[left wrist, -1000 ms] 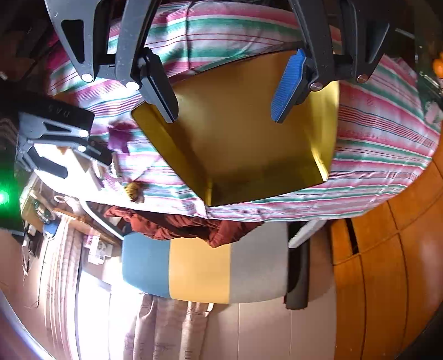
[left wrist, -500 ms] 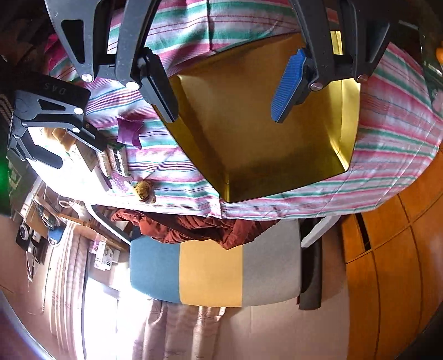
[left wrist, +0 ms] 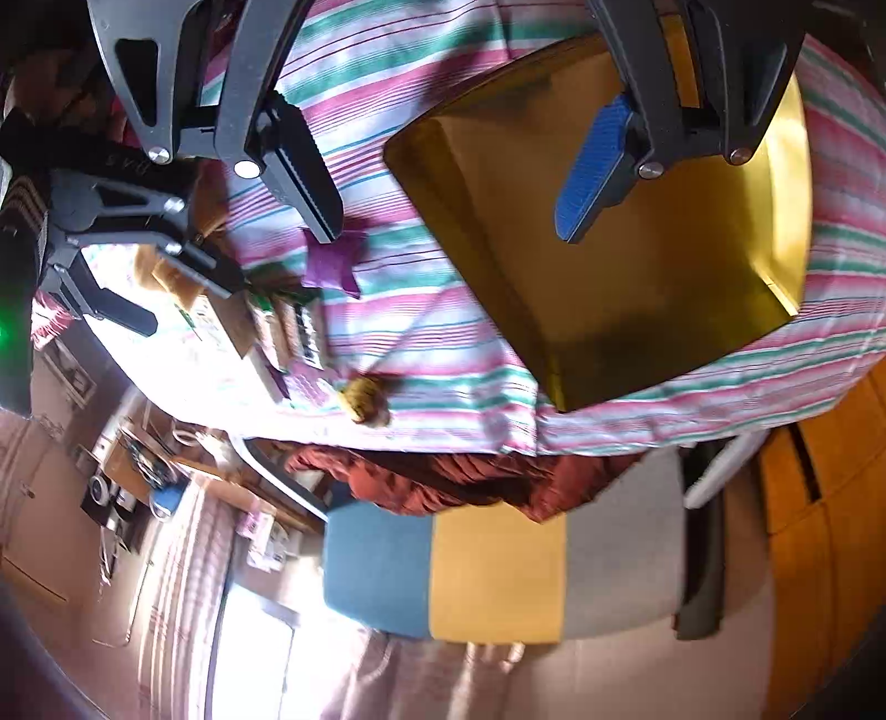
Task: Organize objects
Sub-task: 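Grasp the purple packet with the left tool while the right tool grasps the white printed box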
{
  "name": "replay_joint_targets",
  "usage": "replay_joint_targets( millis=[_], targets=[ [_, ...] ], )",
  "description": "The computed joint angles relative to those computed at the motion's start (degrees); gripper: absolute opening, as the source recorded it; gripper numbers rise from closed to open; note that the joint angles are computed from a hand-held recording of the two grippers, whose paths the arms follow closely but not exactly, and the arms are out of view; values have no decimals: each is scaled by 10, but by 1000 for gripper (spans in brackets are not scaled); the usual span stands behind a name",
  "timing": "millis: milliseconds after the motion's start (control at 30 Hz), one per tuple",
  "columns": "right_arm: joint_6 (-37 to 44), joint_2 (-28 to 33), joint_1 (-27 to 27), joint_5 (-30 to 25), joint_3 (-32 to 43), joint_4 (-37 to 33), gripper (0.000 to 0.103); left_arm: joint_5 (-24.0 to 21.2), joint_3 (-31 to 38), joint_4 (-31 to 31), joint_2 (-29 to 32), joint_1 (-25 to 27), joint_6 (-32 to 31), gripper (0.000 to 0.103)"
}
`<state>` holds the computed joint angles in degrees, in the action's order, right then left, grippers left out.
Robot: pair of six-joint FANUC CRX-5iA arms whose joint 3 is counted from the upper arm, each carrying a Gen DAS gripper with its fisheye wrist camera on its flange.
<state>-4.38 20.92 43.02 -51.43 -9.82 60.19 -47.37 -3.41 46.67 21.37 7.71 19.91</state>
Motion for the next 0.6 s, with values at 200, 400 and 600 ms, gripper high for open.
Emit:
replay_joint_targets(
  millis=[200, 400, 600],
  targets=[
    [-38, -51, -30, -10, -53, -16, 103, -40, 63, -61, 39, -33, 49, 81],
    [-98, -114, -74, -2, -125, -18, 103, -64, 116, -109, 77, -72, 80, 81],
    [-214, -151, -118, 78, -189, 9, 103, -56, 156, -180, 104, -111, 118, 78]
  ],
)
